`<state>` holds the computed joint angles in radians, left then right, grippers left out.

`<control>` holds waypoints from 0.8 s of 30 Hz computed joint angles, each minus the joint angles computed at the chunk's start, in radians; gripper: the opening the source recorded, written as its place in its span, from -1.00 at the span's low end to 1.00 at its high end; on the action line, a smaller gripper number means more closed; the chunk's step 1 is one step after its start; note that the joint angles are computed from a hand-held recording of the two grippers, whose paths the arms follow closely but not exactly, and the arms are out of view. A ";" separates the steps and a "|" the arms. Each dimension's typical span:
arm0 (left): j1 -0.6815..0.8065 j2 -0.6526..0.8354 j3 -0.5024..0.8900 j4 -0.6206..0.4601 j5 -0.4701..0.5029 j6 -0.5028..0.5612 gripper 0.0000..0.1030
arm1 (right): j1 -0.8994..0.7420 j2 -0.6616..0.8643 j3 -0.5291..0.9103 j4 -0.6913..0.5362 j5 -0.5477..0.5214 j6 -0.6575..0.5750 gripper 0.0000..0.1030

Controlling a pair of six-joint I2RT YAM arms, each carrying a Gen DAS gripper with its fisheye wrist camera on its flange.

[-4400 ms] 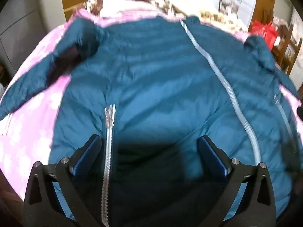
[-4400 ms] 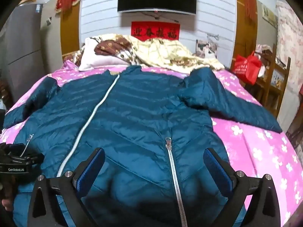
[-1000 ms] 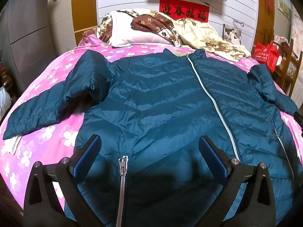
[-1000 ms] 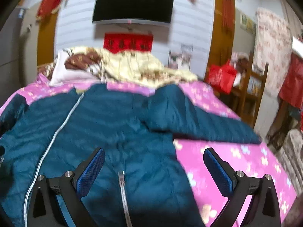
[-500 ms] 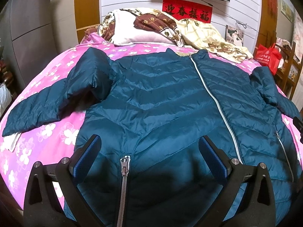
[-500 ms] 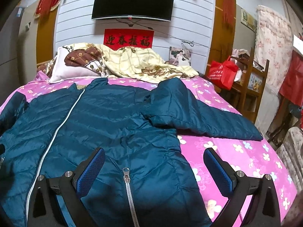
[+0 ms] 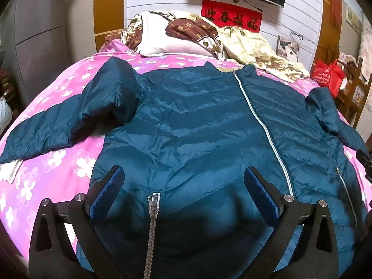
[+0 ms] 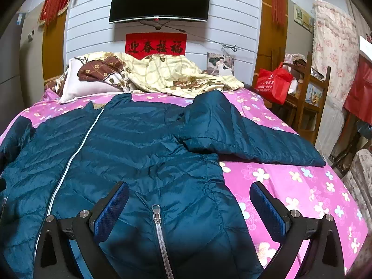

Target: Fold large clothes

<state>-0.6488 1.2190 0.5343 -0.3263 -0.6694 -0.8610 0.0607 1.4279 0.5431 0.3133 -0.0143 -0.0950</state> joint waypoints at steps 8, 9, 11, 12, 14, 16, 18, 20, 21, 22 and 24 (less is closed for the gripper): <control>0.019 -0.002 0.002 -0.030 0.005 -0.035 0.99 | -0.001 0.000 -0.001 0.002 0.001 -0.002 1.00; 0.021 -0.003 0.001 -0.032 0.006 -0.037 0.99 | -0.001 0.002 0.001 -0.001 0.003 -0.003 1.00; 0.021 -0.007 0.000 -0.038 0.003 -0.044 0.99 | -0.003 0.002 0.004 -0.010 0.002 -0.001 1.00; 0.019 -0.008 0.000 -0.042 0.001 -0.048 0.99 | -0.003 0.003 0.006 -0.011 0.002 0.002 1.00; 0.020 -0.014 -0.001 -0.046 0.002 -0.049 0.99 | -0.008 -0.002 0.002 -0.013 -0.003 0.002 1.00; 0.021 -0.014 -0.002 -0.042 0.002 -0.046 0.99 | -0.013 -0.004 -0.001 -0.012 -0.006 -0.001 1.00; 0.024 -0.013 0.000 -0.047 0.005 -0.051 0.99 | -0.013 -0.005 -0.002 -0.012 -0.008 0.000 1.00; 0.029 -0.016 0.001 -0.049 0.011 -0.054 0.99 | -0.016 -0.005 -0.003 -0.008 -0.010 -0.003 1.00; 0.031 -0.016 0.002 -0.050 0.013 -0.054 0.99 | -0.016 -0.006 -0.004 -0.006 -0.009 -0.003 1.00; 0.031 -0.017 0.001 -0.051 0.013 -0.054 0.99 | -0.016 -0.004 -0.004 -0.005 -0.010 -0.003 1.00; 0.030 -0.018 0.000 -0.050 0.011 -0.053 0.99 | -0.016 -0.004 -0.002 -0.009 -0.009 -0.003 1.00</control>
<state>-0.6186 1.2012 0.5340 -0.3763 -0.6585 -0.9141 0.0451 1.4238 0.5407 0.3038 -0.0228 -0.0978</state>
